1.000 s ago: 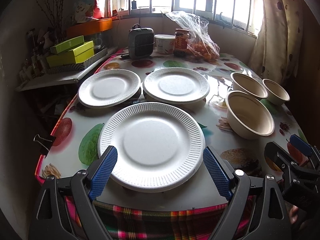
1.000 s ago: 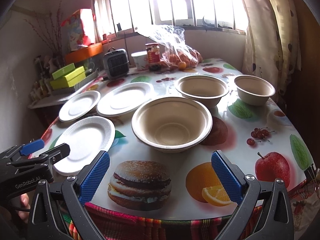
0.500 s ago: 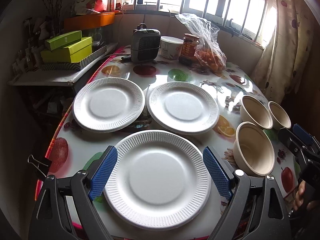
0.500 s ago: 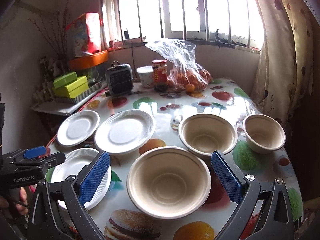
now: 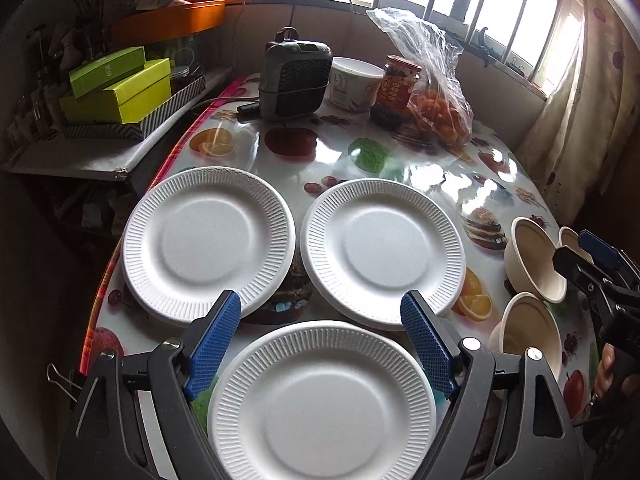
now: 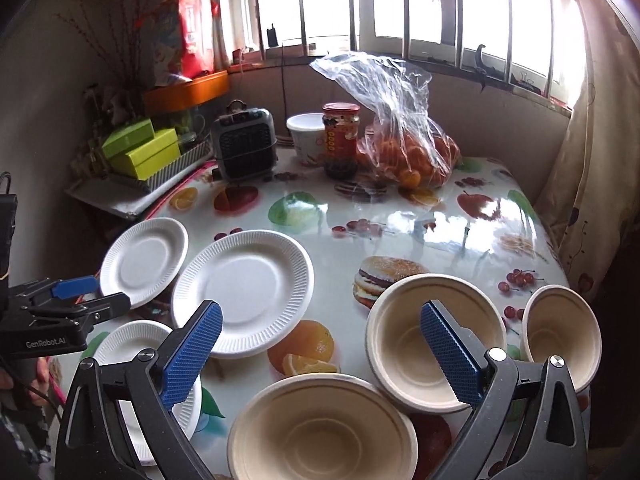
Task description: Organize plates and bowls
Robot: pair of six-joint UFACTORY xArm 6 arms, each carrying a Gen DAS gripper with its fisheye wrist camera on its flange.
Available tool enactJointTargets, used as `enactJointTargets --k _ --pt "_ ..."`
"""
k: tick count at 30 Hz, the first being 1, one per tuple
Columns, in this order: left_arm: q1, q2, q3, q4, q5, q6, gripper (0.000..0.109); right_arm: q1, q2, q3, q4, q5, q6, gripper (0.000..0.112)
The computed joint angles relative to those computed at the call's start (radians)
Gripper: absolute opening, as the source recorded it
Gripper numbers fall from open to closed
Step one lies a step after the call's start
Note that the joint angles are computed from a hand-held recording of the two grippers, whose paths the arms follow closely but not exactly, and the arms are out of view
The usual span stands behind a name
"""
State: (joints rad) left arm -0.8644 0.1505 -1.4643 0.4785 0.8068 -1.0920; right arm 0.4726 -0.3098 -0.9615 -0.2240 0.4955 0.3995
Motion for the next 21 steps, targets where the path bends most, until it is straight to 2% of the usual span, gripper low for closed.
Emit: enactJointTargets --k 7,16,19,21 --pt "0.043 0.089 -0.094 -0.127 -0.008 0.096 0.078 -0.024 0.140 -0.130 0.065 0.049 -0.109 0.098" --pt "0.066 0.154 -0.153 -0.188 0.003 0.140 0.074 -0.049 0.284 -0.277 0.212 0.160 -0.253 0.097" --pt "0.079 0.159 -0.146 -0.236 -0.009 0.148 0.074 -0.053 0.293 -0.299 0.253 0.203 -0.283 0.087" --pt "0.080 0.162 -0.146 -0.243 -0.011 0.158 0.074 -0.051 0.284 -0.304 0.210 0.230 -0.277 0.086"
